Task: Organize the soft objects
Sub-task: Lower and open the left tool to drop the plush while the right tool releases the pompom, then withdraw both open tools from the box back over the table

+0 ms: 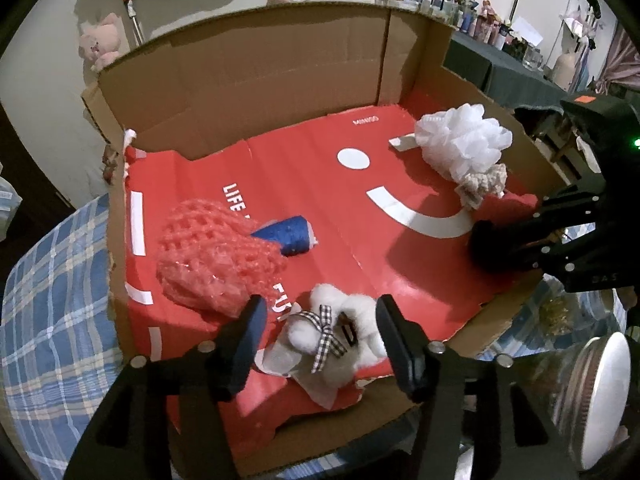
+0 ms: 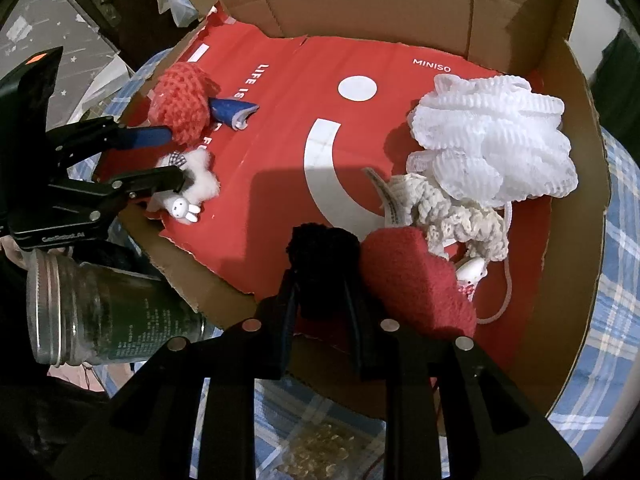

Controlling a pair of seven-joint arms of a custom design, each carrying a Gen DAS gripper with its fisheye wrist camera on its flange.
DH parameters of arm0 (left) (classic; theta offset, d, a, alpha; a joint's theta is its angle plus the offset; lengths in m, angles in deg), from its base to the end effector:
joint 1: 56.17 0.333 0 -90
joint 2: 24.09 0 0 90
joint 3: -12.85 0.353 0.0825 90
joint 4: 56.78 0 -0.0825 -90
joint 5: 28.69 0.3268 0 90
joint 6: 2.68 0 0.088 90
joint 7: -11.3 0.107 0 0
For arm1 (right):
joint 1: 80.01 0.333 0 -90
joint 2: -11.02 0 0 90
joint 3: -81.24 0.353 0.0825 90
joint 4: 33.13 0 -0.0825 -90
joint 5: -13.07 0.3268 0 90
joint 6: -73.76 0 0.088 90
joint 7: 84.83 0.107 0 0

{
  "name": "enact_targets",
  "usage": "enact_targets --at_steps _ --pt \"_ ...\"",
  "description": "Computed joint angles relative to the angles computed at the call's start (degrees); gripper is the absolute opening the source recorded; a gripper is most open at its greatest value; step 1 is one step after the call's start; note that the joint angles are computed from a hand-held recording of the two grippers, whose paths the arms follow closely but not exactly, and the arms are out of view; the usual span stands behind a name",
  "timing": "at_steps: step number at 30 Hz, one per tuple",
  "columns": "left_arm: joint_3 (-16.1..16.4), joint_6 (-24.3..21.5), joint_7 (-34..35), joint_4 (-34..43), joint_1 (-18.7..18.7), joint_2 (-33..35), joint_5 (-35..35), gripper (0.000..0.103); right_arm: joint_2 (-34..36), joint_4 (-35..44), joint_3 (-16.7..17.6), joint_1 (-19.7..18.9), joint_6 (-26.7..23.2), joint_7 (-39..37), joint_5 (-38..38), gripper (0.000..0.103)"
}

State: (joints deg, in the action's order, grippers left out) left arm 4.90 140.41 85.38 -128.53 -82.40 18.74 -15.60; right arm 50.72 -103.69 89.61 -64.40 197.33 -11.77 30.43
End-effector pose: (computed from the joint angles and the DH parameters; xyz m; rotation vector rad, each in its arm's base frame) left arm 0.6478 -0.3973 0.4261 -1.5464 2.3461 -0.6327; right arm 0.6798 0.2781 0.4385 -2.3627 1.3532 0.1567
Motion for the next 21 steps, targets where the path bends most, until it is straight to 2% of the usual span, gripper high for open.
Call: enact_targets --at_steps 3,7,9,10,13,16,18,21 --pt "0.7 1.6 -1.0 -2.1 -0.4 -1.6 0.9 0.068 -0.7 -1.0 0.2 -0.3 0.3 -0.4 0.5 0.023" --pt "2.2 3.8 -3.5 -5.1 -1.4 -3.9 3.3 0.073 -2.3 -3.1 0.3 -0.3 1.9 -1.0 1.0 0.032" --pt "2.9 4.6 -5.1 -6.4 -1.8 -4.9 4.6 0.076 -3.3 -4.5 0.5 -0.4 3.1 -1.4 1.5 0.069" --pt "3.4 5.2 -6.2 -7.2 -2.0 -5.4 5.4 0.077 -3.9 -5.4 0.7 -0.5 4.0 -1.8 2.0 0.072" --pt "5.2 7.0 -10.3 -9.7 -2.9 -7.2 8.5 0.081 -6.9 -9.6 0.4 -0.3 9.1 -2.0 2.3 0.072" --pt "6.4 8.8 -14.1 -12.2 -3.4 -9.0 11.8 0.087 -9.4 -12.8 1.1 -1.4 12.3 -2.9 4.4 0.072" --pt "7.7 10.5 -17.6 -14.3 -4.1 -10.5 14.6 0.095 -10.4 -14.0 1.2 -1.6 13.9 -3.0 5.2 0.072" --pt "9.0 12.7 -22.3 -16.8 -4.9 -12.4 19.0 0.100 -12.6 -16.9 1.5 -2.2 16.3 -3.7 7.1 0.073"
